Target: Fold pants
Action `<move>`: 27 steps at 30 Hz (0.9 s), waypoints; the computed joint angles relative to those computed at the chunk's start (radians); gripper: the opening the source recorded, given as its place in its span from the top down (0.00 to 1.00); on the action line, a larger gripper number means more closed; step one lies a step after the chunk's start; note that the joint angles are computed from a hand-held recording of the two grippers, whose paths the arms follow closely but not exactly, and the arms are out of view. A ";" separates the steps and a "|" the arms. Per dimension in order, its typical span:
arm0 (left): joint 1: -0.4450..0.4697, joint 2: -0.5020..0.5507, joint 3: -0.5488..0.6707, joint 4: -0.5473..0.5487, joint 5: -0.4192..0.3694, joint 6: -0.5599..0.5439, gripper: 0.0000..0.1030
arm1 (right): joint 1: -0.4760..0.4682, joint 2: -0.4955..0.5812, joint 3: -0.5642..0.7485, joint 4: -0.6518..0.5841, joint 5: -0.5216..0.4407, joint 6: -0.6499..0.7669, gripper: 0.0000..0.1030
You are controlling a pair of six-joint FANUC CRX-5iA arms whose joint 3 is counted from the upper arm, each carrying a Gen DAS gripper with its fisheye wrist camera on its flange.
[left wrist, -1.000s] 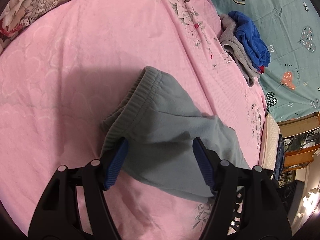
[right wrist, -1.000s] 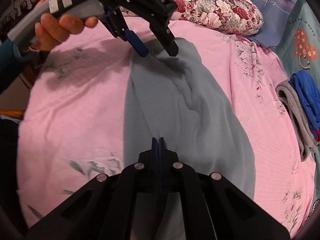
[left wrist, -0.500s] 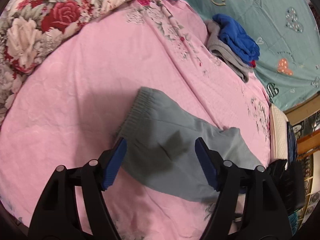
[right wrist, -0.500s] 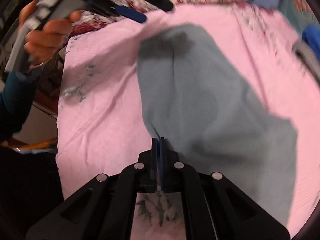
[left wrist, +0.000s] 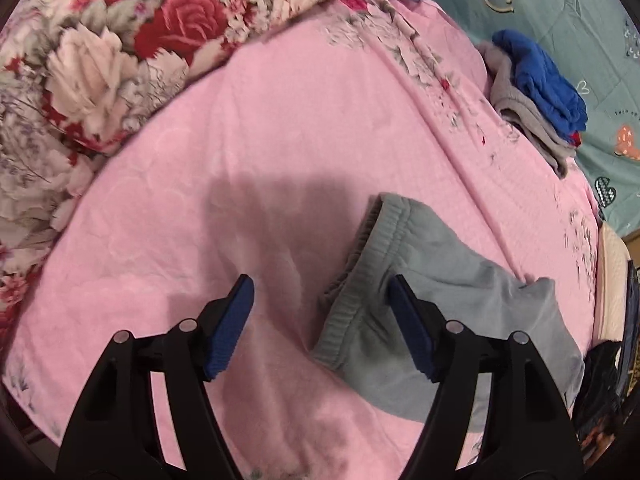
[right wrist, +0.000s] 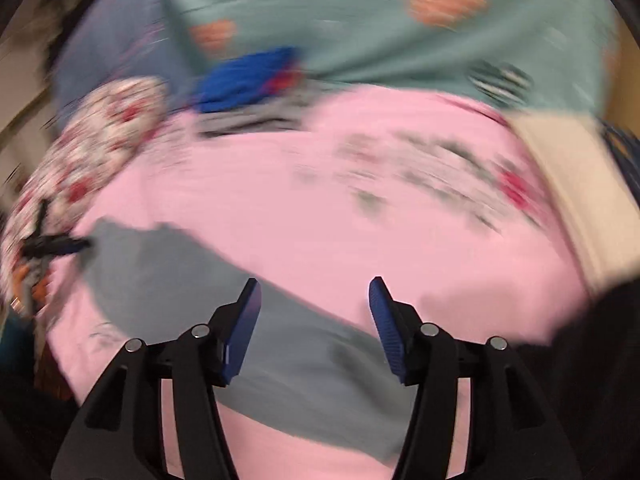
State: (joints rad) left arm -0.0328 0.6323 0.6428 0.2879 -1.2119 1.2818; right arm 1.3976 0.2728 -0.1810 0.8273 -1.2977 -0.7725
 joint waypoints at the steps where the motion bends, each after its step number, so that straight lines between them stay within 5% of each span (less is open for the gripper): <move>1: -0.006 -0.009 -0.004 -0.007 0.002 0.009 0.30 | 0.033 -0.021 -0.033 -0.047 -0.026 -0.077 0.45; 3: -0.022 -0.024 -0.013 -0.005 -0.007 -0.004 0.30 | 0.084 -0.049 -0.093 -0.089 -0.033 -0.159 0.45; 8: -0.090 -0.051 -0.039 -0.036 -0.016 -0.069 0.28 | 0.132 -0.010 -0.089 -0.116 0.005 -0.086 0.46; 16: -0.175 -0.035 -0.036 -0.093 -0.052 -0.079 0.26 | 0.101 -0.037 -0.230 -0.028 0.255 -0.200 0.50; 18: -0.185 -0.024 -0.025 -0.105 -0.065 -0.072 0.26 | 0.094 -0.045 -0.273 0.046 0.277 -0.279 0.60; 19: -0.189 -0.024 -0.025 -0.114 -0.064 -0.070 0.26 | 0.087 -0.057 -0.301 0.087 0.300 -0.321 0.89; 20: -0.192 -0.022 -0.023 -0.122 -0.063 -0.071 0.26 | 0.078 -0.072 -0.331 0.129 0.326 -0.365 0.98; 24: -0.196 -0.005 0.008 -0.138 -0.069 -0.067 0.26 | 0.079 -0.086 -0.301 0.095 0.280 -0.222 0.98; 27: -0.194 0.010 0.036 -0.158 -0.088 -0.069 0.25 | 0.118 -0.120 -0.293 0.079 0.135 -0.212 0.98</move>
State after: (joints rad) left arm -0.2272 0.6422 0.6790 0.1296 -1.3002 1.2124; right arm 1.5156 0.1527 -0.4745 0.9058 -1.1627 -0.9844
